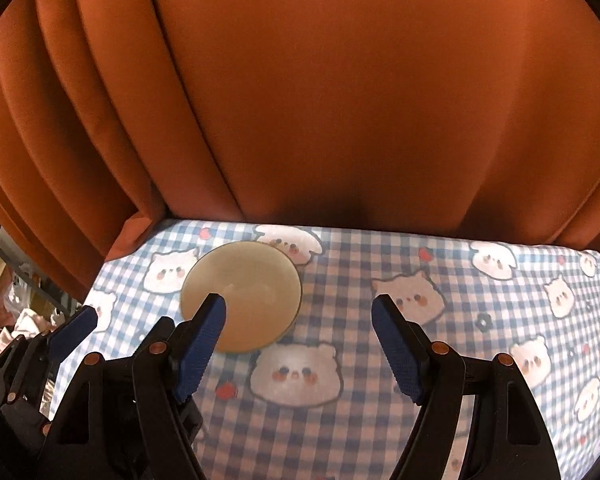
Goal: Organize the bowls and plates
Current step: 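Move the right tool to the last white bowl and grasp its rim, then lift the bowl and carry it toward the placed bowl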
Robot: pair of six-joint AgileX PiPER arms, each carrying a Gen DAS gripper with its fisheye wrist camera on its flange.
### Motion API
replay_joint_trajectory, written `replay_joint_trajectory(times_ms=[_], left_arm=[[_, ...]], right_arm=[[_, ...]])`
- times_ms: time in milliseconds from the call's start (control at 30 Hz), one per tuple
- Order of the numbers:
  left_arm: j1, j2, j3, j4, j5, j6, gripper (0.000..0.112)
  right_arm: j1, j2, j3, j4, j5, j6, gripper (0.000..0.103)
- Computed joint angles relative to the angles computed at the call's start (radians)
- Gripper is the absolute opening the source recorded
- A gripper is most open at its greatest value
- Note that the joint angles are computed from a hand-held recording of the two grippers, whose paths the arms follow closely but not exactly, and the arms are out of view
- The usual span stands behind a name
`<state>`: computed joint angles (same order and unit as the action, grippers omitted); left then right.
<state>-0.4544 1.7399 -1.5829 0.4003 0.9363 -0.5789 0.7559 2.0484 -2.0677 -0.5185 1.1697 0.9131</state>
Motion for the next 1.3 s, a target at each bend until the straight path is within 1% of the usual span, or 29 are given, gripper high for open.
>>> replay_joint_trajectory(times_ms=[33, 67, 100, 233, 333, 400, 467, 600, 633, 733, 833, 867, 900, 933, 1000, 1167, 1300], left_arm=[[0.003, 0.024, -0.018, 0.005, 0.000, 0.000, 0.062], [0.009, 0.049, -0.037, 0.004, 0.001, -0.001, 0.059], [0.018, 0.071, -0.052, -0.009, 0.001, 0.005, 0.057], [0.047, 0.142, -0.091, -0.041, -0.016, 0.017, 0.055], [0.060, 0.190, -0.113, -0.043, -0.023, 0.000, 0.054], [0.064, 0.220, -0.131, -0.045, -0.027, -0.005, 0.048], [0.067, 0.253, -0.157, -0.055, -0.024, 0.001, 0.046], [0.067, 0.294, -0.183, -0.049, -0.015, -0.006, 0.044], [0.066, 0.302, -0.187, -0.045, -0.013, -0.007, 0.041], [0.069, 0.325, -0.199, -0.053, -0.008, -0.001, 0.034], [0.076, 0.332, -0.196, -0.072, -0.015, 0.010, 0.029], [0.079, 0.333, -0.197, -0.081, -0.015, 0.016, 0.024], [0.079, 0.332, -0.198, -0.083, -0.012, 0.019, 0.022], [0.078, 0.333, -0.204, -0.084, -0.005, 0.021, 0.017], [0.080, 0.341, -0.223, -0.093, 0.017, 0.025, 0.016], [0.082, 0.341, -0.233, -0.103, 0.036, 0.026, 0.016], [0.074, 0.330, -0.227, -0.089, 0.045, 0.020, 0.016]], right_arm=[[-0.012, 0.025, -0.027, 0.008, 0.006, -0.014, 0.073], [-0.022, 0.048, -0.057, 0.018, 0.016, -0.028, 0.066], [-0.037, 0.082, -0.098, 0.038, 0.027, -0.048, 0.065], [-0.075, 0.164, -0.181, 0.092, 0.017, -0.105, 0.063], [-0.102, 0.237, -0.258, 0.143, 0.017, -0.149, 0.057], [-0.111, 0.273, -0.296, 0.158, 0.025, -0.162, 0.052], [-0.120, 0.317, -0.347, 0.170, 0.043, -0.171, 0.048], [-0.133, 0.357, -0.383, 0.192, 0.046, -0.187, 0.043], [-0.135, 0.364, -0.382, 0.194, 0.042, -0.186, 0.040], [-0.145, 0.384, -0.396, 0.213, 0.045, -0.196, 0.025], [-0.152, 0.379, -0.367, 0.235, 0.014, -0.202, 0.022], [-0.154, 0.376, -0.357, 0.243, 0.002, -0.204, 0.019], [-0.153, 0.375, -0.355, 0.243, -0.001, -0.203, 0.019], [-0.154, 0.372, -0.349, 0.244, -0.005, -0.204, 0.019], [-0.155, 0.367, -0.343, 0.250, -0.009, -0.205, 0.018], [-0.154, 0.394, -0.400, 0.255, 0.020, -0.226, 0.018], [-0.155, 0.377, -0.378, 0.265, 0.017, -0.223, 0.018]])
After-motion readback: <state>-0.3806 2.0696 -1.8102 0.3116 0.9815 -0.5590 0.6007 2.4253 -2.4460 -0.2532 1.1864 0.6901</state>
